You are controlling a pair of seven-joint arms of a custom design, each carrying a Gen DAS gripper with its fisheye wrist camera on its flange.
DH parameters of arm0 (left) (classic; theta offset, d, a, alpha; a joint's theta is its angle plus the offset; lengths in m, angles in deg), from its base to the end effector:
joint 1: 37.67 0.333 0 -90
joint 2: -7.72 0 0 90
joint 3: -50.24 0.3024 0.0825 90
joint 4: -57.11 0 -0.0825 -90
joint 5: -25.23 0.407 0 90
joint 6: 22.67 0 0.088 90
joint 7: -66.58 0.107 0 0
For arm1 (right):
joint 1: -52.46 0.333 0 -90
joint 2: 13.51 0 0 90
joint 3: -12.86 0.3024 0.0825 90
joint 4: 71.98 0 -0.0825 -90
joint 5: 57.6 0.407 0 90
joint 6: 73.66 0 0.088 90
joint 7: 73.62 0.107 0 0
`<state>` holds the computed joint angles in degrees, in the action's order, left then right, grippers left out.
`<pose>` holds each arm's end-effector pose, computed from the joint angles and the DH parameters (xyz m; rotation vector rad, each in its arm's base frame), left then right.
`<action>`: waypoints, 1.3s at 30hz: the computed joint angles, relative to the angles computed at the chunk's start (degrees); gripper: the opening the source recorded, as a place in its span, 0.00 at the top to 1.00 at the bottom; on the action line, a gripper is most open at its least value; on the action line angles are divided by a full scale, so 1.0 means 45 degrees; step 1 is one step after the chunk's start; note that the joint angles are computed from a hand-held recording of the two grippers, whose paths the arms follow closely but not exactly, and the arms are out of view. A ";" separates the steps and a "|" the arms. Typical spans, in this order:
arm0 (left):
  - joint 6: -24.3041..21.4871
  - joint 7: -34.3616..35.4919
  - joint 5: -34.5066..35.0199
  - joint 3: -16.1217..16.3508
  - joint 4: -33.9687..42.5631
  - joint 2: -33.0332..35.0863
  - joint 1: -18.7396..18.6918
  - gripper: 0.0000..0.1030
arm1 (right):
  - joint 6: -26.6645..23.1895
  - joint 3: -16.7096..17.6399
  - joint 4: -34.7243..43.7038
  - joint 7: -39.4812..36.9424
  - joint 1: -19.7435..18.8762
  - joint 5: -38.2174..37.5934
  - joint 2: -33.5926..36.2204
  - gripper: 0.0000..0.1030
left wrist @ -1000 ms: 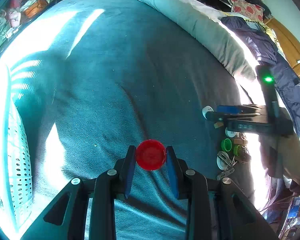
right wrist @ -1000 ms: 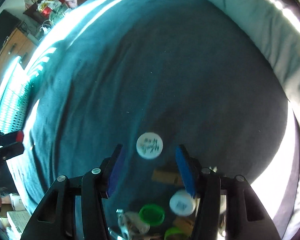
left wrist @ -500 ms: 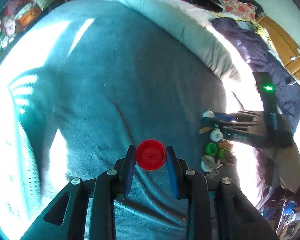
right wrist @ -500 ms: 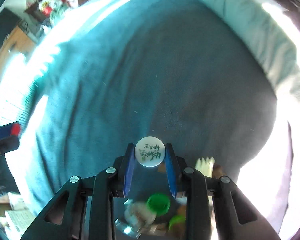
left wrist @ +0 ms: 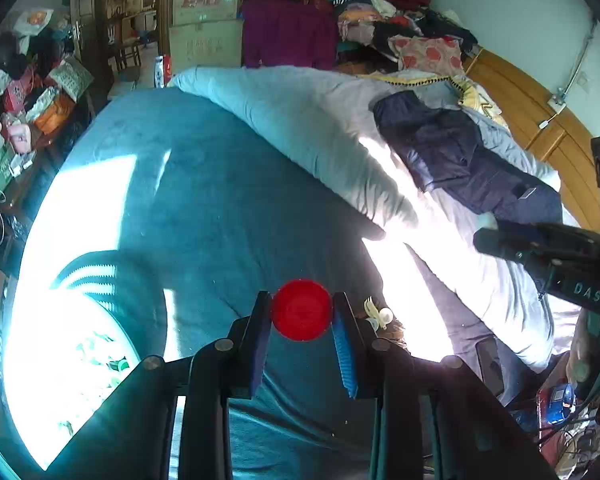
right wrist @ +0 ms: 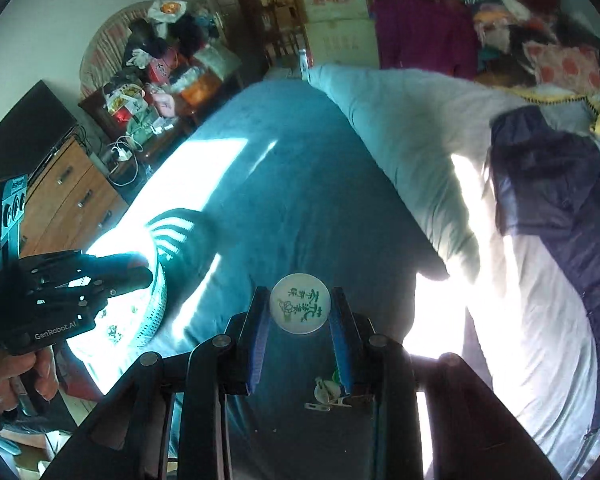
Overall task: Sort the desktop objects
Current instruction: 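Lift both held caps off the bed and carry them toward the basket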
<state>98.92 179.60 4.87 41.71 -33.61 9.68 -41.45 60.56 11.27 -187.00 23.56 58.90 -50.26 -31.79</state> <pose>0.6145 -0.1484 0.6478 -1.4485 2.4589 -0.8636 0.5304 0.0450 0.6489 -1.6929 1.8722 -0.4093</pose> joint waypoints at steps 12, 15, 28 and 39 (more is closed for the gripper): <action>-0.0550 0.0092 -0.0112 0.0382 0.2219 0.0002 0.0618 0.70 | -0.0369 0.0803 0.3137 0.1375 0.0300 -0.1525 0.0420 0.73; -0.0556 0.0081 -0.0132 0.0494 0.2498 -0.0013 0.0832 0.70 | -0.0309 0.0936 0.3601 0.1371 0.0567 -0.1562 0.0676 0.73; -0.0398 0.0285 -0.0259 0.1220 0.2102 -0.0885 0.1782 0.70 | -0.0180 0.1318 0.5663 0.0571 0.1784 -0.1016 0.2364 0.73; -0.0335 0.0129 -0.0163 0.1778 0.2133 -0.0765 0.2691 0.70 | -0.1122 0.1574 0.8655 -0.0345 0.2522 -0.0759 0.4585 0.73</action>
<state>97.41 180.19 4.14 49.71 -24.01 6.23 -29.34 55.51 18.35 -148.05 22.01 70.25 -53.68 -11.15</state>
